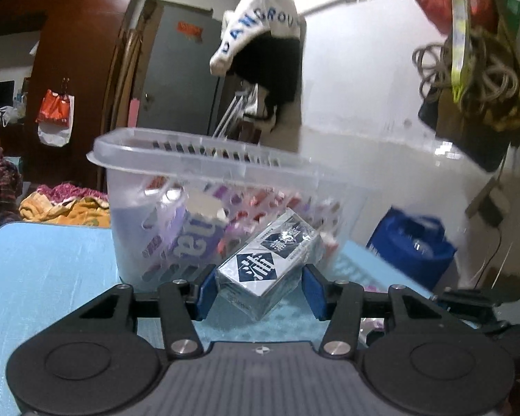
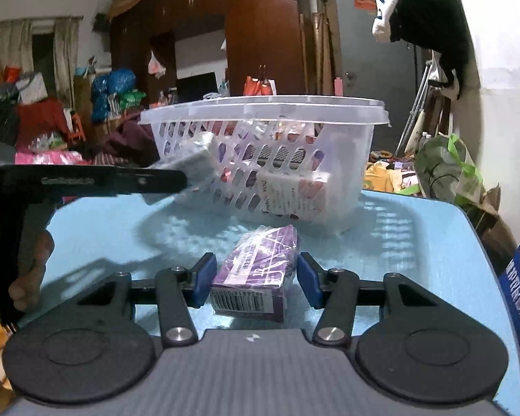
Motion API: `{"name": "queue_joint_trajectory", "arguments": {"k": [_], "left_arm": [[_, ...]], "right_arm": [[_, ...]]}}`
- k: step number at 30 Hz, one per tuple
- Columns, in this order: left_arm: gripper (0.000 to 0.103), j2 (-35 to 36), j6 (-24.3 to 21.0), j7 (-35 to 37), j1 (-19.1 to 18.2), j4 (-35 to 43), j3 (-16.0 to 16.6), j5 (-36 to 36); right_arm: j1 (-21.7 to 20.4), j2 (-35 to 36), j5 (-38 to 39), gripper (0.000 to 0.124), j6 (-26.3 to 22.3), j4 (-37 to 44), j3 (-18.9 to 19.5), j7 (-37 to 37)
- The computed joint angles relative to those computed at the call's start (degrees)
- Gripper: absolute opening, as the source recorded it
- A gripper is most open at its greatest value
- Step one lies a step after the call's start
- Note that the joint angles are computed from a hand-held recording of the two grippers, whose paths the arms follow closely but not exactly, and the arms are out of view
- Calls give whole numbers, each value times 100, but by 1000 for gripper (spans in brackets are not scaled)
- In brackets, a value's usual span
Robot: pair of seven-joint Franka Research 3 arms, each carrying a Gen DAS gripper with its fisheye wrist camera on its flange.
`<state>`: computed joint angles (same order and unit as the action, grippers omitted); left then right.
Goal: Organize objects
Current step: 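Grasp a white-and-blue box with the left tool while the right grasps a purple box, then carry both boxes over the basket and open both tools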
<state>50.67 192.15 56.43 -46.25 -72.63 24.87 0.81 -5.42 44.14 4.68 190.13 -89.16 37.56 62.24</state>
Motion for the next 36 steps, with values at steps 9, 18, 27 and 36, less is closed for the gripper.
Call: {"name": "queue_joint_trajectory", "arguments": {"k": [9, 18, 27, 36], "left_arm": [[55, 110, 359, 227, -90, -3, 95, -727], [55, 59, 452, 739, -36, -79, -109, -1134], [55, 105, 616, 1005, -212, -146, 51, -1633], [55, -159, 1721, 1279, 103, -635, -577, -1909]], "right_arm": [[-12, 43, 3, 55, 19, 20, 43, -36], [-24, 54, -244, 55, 204, -53, 34, 87], [-173, 128, -492, 55, 278, -77, 179, 300], [-161, 61, -1015, 54, 1213, -410, 6, 858]]}}
